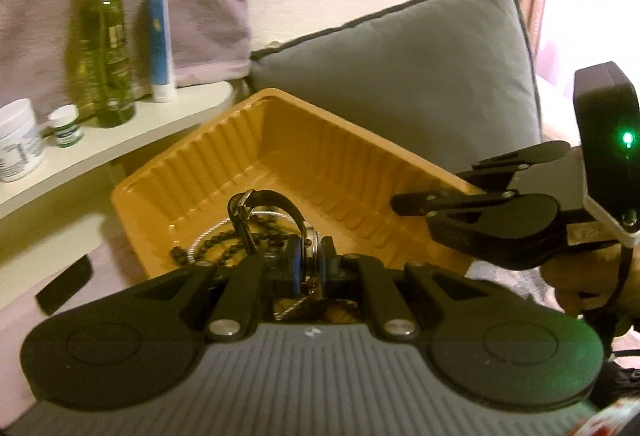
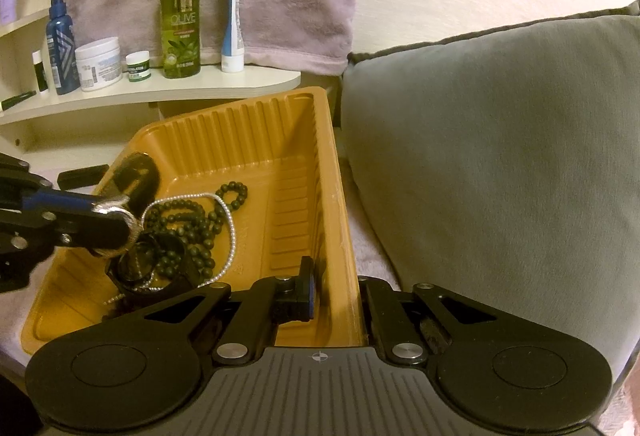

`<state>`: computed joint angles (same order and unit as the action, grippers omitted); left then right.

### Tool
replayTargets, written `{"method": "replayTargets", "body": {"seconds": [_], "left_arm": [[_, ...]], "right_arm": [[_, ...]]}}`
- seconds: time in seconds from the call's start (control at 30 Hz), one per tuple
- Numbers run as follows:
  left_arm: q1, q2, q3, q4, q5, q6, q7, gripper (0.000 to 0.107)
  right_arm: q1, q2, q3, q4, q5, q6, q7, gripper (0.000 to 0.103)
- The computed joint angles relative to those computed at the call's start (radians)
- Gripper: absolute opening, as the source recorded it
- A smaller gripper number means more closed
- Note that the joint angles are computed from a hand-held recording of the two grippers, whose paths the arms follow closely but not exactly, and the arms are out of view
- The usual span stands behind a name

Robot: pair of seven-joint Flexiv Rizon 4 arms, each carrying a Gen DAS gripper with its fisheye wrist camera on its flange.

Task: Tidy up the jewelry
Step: 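Carry the silver-faced watch with the left tool into the tray and release, then move the left tool to the black cylindrical case and grasp it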

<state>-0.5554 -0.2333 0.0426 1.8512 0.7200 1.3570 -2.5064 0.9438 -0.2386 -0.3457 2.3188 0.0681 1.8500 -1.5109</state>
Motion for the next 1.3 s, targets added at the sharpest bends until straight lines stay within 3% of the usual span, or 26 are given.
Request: {"method": "replayTargets", "body": {"seconds": [0.13, 0.27, 0.43, 0.6, 0.77, 1.0, 1.3], "left_arm": [[0.040, -0.029, -0.039, 0.020, -0.098, 0.079, 0.127, 0.008], [0.028, -0.051, -0.031, 0.028, -0.173, 0.109, 0.210, 0.008], [-0.029, -0.058, 0.041, 0.033, -0.200, 0.145, 0.211, 0.010], [-0.118, -0.024, 0.156, 0.019, -0.077, 0.099, 0.052, 0.010], [-0.160, 0.053, 0.204, 0.028, 0.110, -0.026, -0.167, 0.015], [-0.145, 0.147, 0.169, 0.076, 0.251, -0.250, -0.337, 0.019], [-0.044, 0.220, 0.085, 0.152, 0.291, -0.353, -0.367, 0.024]], "right_arm": [[-0.006, 0.002, 0.005, -0.001, -0.003, -0.002, 0.003, 0.006], [-0.008, 0.002, 0.006, -0.001, -0.006, -0.003, 0.006, 0.006], [-0.011, 0.004, 0.006, 0.001, -0.015, -0.010, 0.014, 0.006], [0.014, 0.010, -0.019, 0.007, -0.016, -0.008, 0.019, 0.006], [0.016, 0.007, -0.019, 0.006, -0.014, -0.007, 0.018, 0.006], [0.047, 0.009, -0.049, 0.010, -0.006, -0.010, 0.015, 0.006], [0.076, 0.010, -0.079, 0.014, -0.010, -0.013, 0.017, 0.006]]}}
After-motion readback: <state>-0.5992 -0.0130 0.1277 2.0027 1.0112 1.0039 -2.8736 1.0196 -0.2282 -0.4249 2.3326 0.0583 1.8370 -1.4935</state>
